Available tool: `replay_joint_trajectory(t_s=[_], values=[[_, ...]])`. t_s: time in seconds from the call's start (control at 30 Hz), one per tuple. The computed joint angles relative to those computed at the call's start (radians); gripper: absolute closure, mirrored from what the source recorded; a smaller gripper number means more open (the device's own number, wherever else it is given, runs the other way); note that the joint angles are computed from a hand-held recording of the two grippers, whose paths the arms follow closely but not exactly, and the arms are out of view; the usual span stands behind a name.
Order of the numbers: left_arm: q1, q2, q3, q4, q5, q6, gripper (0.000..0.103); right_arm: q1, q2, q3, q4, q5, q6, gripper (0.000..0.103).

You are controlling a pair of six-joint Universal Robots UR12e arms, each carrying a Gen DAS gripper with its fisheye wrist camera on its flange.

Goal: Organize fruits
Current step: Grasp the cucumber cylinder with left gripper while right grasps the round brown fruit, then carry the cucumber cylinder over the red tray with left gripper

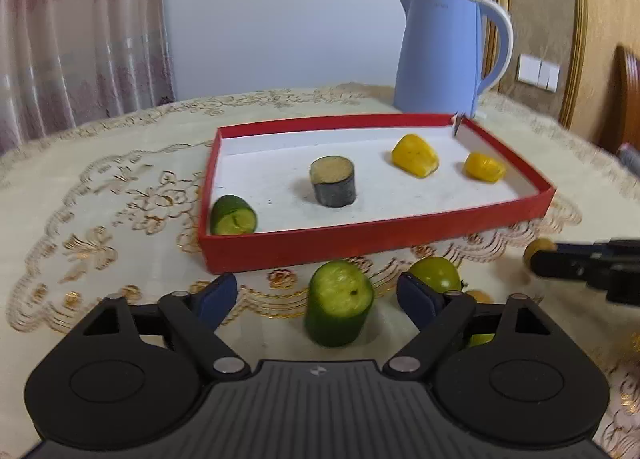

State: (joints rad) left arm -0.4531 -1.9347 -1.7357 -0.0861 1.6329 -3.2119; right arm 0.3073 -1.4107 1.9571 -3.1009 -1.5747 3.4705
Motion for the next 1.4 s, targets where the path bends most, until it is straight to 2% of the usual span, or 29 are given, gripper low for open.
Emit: replay_joint_trajectory(t_s=[0.03,0.07,0.3,0.37,0.43,0.87,1.03,1.23,1.4], values=[[0.001,0.000,0.006,-0.029,-0.002,-0.004,0.049,0.000,0.000,0.000,-0.002,0.000,0.001,0.076],[0.005,0.001,0.010,-0.051,-0.012,-0.011,0.053,0.000,0.000,0.001,-0.004,0.000,0.002,0.076],[-0.007,-0.001,0.011,-0.051,0.021,0.008,0.053,-0.003,0.000,0.003,-0.009,0.011,0.003,0.076],[-0.008,0.001,0.010,-0.047,0.019,0.017,0.064,-0.004,0.000,0.003,-0.010,0.011,0.004,0.076],[-0.012,0.001,0.011,-0.053,0.017,0.038,0.070,-0.004,0.000,0.004,-0.011,0.012,0.004,0.076],[-0.020,0.005,0.015,-0.044,0.049,0.053,0.072,-0.005,0.000,0.005,-0.012,0.018,0.004,0.076],[-0.021,0.005,0.028,-0.008,0.055,0.081,0.072,-0.003,0.001,0.004,-0.013,0.017,0.006,0.076],[-0.019,-0.023,0.094,0.031,0.080,0.123,0.072,-0.004,0.000,0.005,-0.013,0.020,0.007,0.076],[-0.007,-0.061,0.178,0.006,0.065,0.116,0.072,-0.004,0.000,0.004,-0.009,0.023,0.007,0.076]])
